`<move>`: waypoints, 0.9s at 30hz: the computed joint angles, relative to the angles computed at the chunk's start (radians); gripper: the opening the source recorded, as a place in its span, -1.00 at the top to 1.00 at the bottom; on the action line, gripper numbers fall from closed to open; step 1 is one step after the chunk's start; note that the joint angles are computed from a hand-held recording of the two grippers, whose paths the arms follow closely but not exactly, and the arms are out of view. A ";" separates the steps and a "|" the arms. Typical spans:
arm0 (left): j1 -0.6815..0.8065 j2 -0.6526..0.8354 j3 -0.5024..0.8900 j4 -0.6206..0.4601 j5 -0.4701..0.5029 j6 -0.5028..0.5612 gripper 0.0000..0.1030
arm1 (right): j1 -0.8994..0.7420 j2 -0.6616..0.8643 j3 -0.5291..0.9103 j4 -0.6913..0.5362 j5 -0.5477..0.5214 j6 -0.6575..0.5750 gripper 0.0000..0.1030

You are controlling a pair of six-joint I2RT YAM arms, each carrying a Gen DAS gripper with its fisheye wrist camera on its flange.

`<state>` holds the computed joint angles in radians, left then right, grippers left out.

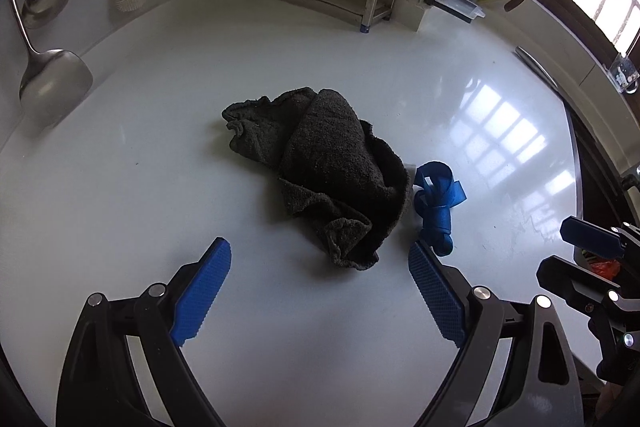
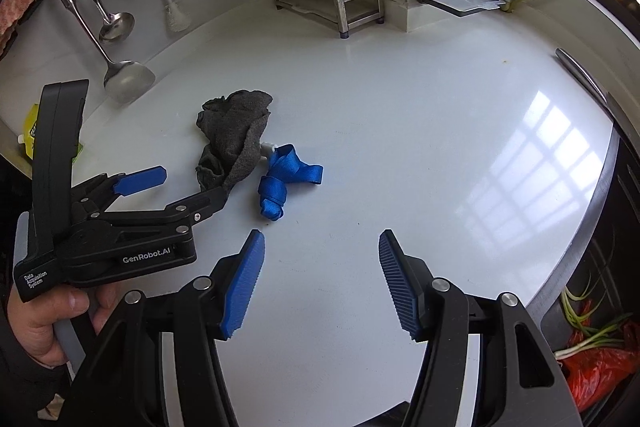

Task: Collect trash
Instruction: 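Grasp the dark grey towel with the left tool while the right tool grasps the blue strap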

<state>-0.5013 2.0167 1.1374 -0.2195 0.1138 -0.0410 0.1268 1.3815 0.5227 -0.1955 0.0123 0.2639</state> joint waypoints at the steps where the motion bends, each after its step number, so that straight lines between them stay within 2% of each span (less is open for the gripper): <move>1: 0.000 0.011 0.011 -0.003 0.004 -0.002 -0.71 | -0.004 -0.001 -0.001 -0.001 0.002 -0.001 -0.11; 9: -0.015 0.067 0.059 0.000 -0.006 0.002 -0.67 | -0.025 0.018 0.013 -0.009 0.008 -0.006 -0.12; 10: -0.014 0.078 0.069 -0.009 0.001 0.005 -0.52 | -0.026 0.023 0.018 -0.010 0.007 -0.005 -0.12; 12: -0.015 0.075 0.059 0.008 0.005 0.019 -0.36 | -0.024 0.026 0.025 -0.012 0.007 0.000 -0.12; 14: -0.011 0.071 0.062 0.004 0.025 0.025 0.03 | -0.023 0.032 0.030 -0.013 0.007 -0.001 -0.13; 17: 0.001 0.069 0.071 -0.017 0.044 0.023 0.34 | -0.017 0.054 0.037 -0.006 0.008 -0.006 -0.13; 23: 0.035 0.035 0.036 -0.007 0.080 0.039 0.66 | 0.003 0.110 0.056 0.025 -0.001 0.005 -0.13; 27: 0.061 0.009 0.013 0.005 0.074 0.032 0.72 | 0.020 0.166 0.089 0.038 -0.002 0.002 -0.13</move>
<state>-0.4405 2.0259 1.1508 -0.2144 0.1876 -0.0091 0.1468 1.5476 0.6121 -0.1576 0.0102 0.2663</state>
